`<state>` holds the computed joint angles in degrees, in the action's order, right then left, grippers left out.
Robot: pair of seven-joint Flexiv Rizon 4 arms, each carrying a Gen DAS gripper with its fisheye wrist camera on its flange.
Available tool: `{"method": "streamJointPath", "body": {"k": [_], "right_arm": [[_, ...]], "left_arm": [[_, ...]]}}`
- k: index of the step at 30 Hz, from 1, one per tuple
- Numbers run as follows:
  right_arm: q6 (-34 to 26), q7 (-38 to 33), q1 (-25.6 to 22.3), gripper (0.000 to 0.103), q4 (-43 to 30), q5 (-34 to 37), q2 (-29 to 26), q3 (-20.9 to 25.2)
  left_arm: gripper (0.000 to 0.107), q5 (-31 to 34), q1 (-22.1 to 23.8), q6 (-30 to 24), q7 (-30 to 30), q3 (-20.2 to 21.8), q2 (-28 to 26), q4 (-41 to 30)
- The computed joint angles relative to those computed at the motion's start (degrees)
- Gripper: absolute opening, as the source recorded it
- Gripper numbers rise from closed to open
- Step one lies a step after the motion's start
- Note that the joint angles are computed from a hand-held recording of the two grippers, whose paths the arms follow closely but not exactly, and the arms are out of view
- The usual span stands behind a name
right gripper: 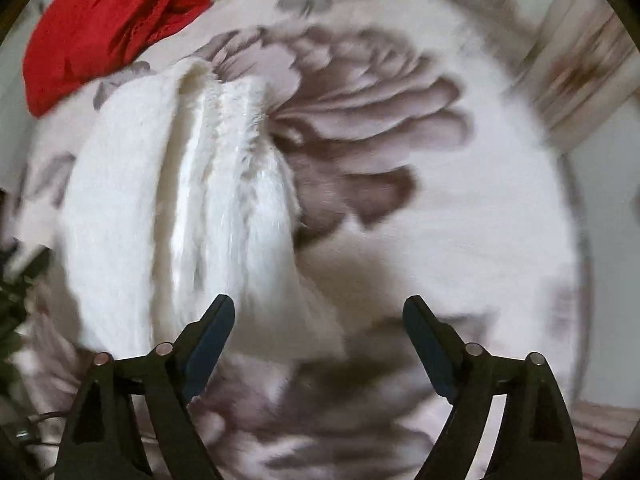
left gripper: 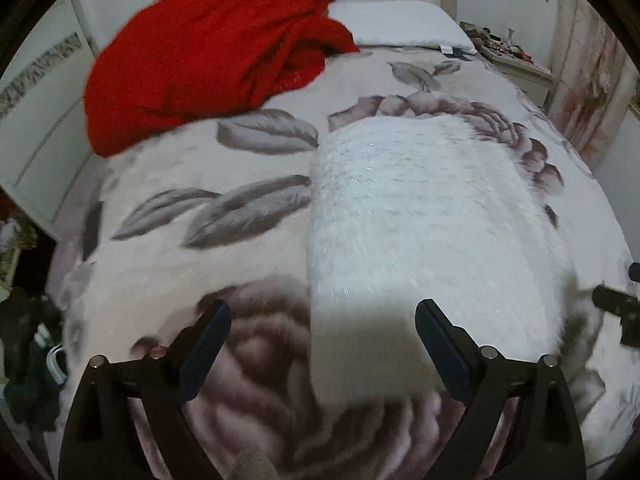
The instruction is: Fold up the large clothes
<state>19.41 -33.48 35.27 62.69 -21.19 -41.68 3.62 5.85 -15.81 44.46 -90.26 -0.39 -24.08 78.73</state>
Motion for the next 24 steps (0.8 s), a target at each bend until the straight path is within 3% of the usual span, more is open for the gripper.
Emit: {"method": "streamJointPath", "body": {"k": [7, 13, 18, 24], "right_arm": [[-2.08, 11.94, 6.05, 0.089, 11.72, -5.86, 12.57, 1.32], [-12.3, 18.93, 11.47, 0.089, 12.15, -12.0, 20.19, 4.93], [-21.89, 20.34, 16.19, 0.089, 7.35, -15.85, 24.4, 7.95], [-36.08, 19.42, 25.65, 0.089, -3.58, -23.33, 25.35, 9.47]], "left_arm": [[0.094, 1.76, -1.73, -4.21, -6.14, -0.31, 9.85, 2.42], [0.094, 1.75, -0.99, -10.53, -9.56, -2.17, 19.15, 3.11], [0.094, 0.8, -0.09, -16.76, -10.25, -4.53, 27.52, 2.7], [0.094, 2.13, 1.55, -23.96, -11.16, -7.95, 34.42, -1.23]]}}
